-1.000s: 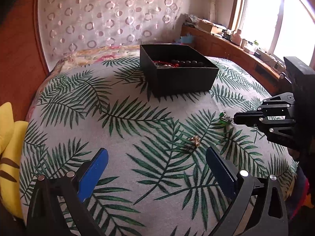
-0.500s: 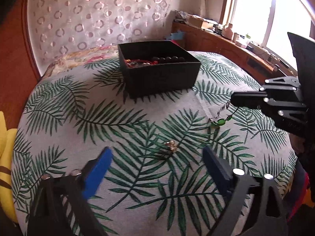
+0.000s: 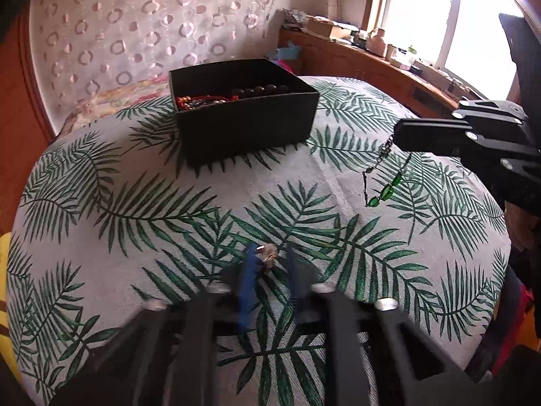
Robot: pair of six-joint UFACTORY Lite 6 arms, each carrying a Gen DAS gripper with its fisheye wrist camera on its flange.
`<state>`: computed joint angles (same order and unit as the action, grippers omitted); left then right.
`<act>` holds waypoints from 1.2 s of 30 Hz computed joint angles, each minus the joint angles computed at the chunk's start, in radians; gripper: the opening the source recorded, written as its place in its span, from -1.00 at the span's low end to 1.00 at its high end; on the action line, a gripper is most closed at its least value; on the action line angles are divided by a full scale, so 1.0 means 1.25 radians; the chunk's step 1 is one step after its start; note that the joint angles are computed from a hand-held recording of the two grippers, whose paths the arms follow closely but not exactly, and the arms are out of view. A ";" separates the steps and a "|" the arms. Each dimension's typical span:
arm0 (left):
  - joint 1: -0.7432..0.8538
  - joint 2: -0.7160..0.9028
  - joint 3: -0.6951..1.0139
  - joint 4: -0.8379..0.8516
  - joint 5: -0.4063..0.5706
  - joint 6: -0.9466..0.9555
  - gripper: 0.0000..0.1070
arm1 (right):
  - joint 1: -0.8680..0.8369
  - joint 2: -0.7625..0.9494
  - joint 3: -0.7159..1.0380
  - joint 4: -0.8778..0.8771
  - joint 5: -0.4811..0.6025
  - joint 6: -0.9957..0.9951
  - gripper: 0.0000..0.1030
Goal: Organize jewelry
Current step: 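Lower the left gripper onto the small silver flower ring and close it, then carry the ring and pendant over the box and open both grippers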
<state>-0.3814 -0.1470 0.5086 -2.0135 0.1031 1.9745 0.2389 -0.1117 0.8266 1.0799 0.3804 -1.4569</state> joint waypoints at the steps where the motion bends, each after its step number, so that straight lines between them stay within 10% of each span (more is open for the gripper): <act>1: 0.003 -0.002 -0.004 0.001 0.009 0.002 -0.88 | -0.003 -0.003 -0.002 0.002 0.003 -0.003 -0.96; 18: 0.052 -0.063 0.035 0.339 0.022 -0.320 -0.89 | -0.001 -0.001 0.063 -0.032 0.017 0.047 -0.96; 36: 0.078 0.033 0.239 0.829 0.005 -0.796 -0.88 | 0.026 0.296 0.483 -0.194 0.014 0.266 -0.96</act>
